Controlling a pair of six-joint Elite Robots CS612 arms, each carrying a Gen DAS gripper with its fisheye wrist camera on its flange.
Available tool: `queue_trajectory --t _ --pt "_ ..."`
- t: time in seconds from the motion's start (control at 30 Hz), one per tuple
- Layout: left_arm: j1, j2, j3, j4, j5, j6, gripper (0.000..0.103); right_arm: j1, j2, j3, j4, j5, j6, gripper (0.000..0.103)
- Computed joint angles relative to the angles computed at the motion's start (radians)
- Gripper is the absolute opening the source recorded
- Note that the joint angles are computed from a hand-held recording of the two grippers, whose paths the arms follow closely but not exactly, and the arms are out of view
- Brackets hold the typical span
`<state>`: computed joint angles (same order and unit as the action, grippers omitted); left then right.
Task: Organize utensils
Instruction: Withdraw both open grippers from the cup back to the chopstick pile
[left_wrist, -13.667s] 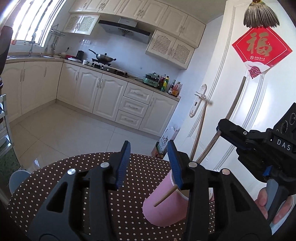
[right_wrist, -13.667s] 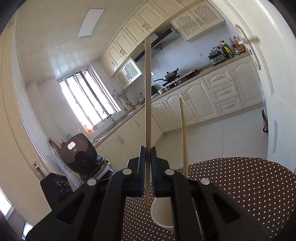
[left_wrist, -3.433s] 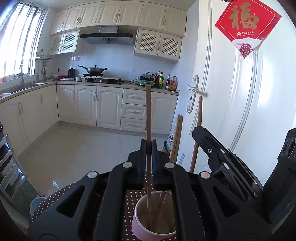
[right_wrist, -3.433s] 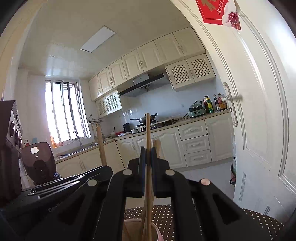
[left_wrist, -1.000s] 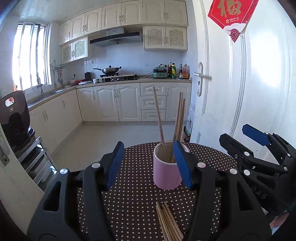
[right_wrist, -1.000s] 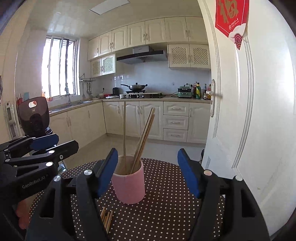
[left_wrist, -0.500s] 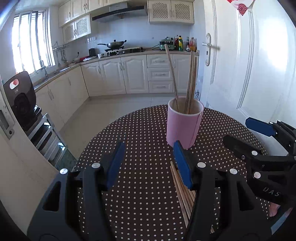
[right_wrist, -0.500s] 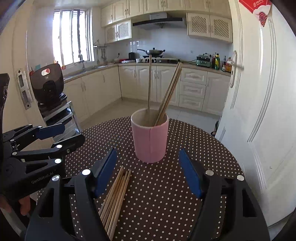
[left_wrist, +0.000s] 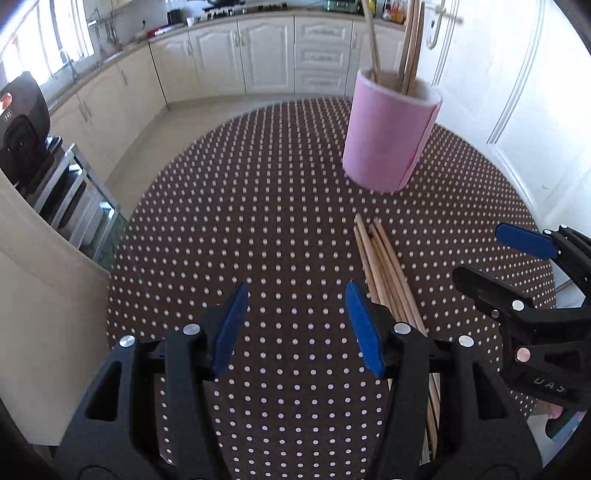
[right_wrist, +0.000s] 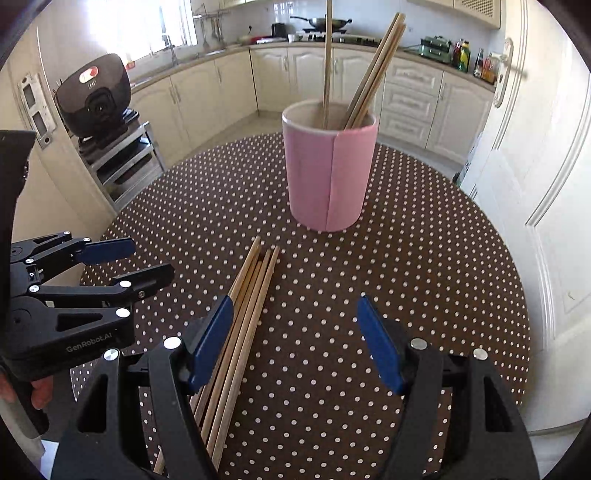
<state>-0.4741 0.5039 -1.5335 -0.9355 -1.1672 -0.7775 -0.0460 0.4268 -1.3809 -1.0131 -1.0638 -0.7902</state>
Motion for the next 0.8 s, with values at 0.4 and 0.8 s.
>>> queue_trajectory --t 0.4,0.8 --pt "0.042 -0.007 0.042 -0.011 -0.222 -0.045 0.055 0.015 -0.026 0.070 0.020 -0.054 -0.021 0.066" --pt "0.089 -0.014 0.086 -0.091 -0.347 -0.073 0.055 0.027 -0.022 0.096 -0.005 -0.121 -0.033 0.066"
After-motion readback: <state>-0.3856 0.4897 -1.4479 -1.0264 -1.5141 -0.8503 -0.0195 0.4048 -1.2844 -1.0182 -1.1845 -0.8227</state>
